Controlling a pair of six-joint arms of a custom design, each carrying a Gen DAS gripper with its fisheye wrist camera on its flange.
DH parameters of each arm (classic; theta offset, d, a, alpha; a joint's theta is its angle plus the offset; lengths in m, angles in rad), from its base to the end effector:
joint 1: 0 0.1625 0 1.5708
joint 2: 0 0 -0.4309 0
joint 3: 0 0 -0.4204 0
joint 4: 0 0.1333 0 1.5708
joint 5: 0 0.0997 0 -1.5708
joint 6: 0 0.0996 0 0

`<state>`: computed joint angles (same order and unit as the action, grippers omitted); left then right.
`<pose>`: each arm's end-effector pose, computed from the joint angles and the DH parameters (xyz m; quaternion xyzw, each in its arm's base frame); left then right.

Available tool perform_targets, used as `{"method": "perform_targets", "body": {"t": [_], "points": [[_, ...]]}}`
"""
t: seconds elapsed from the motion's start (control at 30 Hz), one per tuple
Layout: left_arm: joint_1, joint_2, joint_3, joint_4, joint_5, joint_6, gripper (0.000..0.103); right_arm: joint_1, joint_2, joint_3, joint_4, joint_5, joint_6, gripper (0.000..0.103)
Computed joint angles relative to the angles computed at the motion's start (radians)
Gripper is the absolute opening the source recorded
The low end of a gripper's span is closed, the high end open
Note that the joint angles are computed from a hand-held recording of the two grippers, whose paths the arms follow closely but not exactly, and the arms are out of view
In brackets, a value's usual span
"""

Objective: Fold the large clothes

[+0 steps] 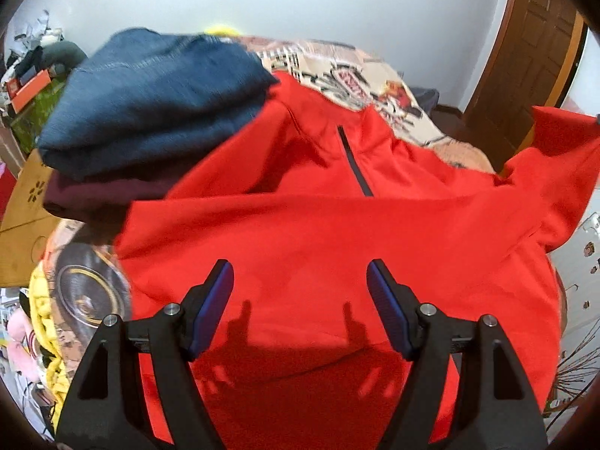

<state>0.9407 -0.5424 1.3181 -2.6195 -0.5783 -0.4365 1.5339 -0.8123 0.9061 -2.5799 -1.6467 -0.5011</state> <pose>-0.2844 -0.7578 0.0650 0.0197 0.8734 -0.3428 0.3454 0.0941 -0.8585 0.4544 0.1899 -0.8763 0.4166 0.1502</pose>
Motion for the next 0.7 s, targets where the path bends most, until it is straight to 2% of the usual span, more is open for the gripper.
{"method": "perform_targets", "body": {"t": [0.17,0.33,0.57,0.7], "points": [[-0.019,-0.037,0.063,-0.070,0.004,0.023,0.072,0.029,-0.005,0.066,0.043,-0.017,-0.080,0.005],[-0.029,-0.049,0.100,-0.094,0.019,0.041,0.072,0.046,0.016,0.119,0.111,-0.081,-0.133,0.005],[-0.026,-0.064,0.141,-0.087,-0.001,0.018,0.072,0.037,0.044,0.162,0.244,-0.190,-0.155,0.005],[-0.020,-0.069,0.154,-0.076,-0.016,-0.012,0.072,0.038,0.055,0.179,0.278,-0.245,-0.159,0.006]]}}
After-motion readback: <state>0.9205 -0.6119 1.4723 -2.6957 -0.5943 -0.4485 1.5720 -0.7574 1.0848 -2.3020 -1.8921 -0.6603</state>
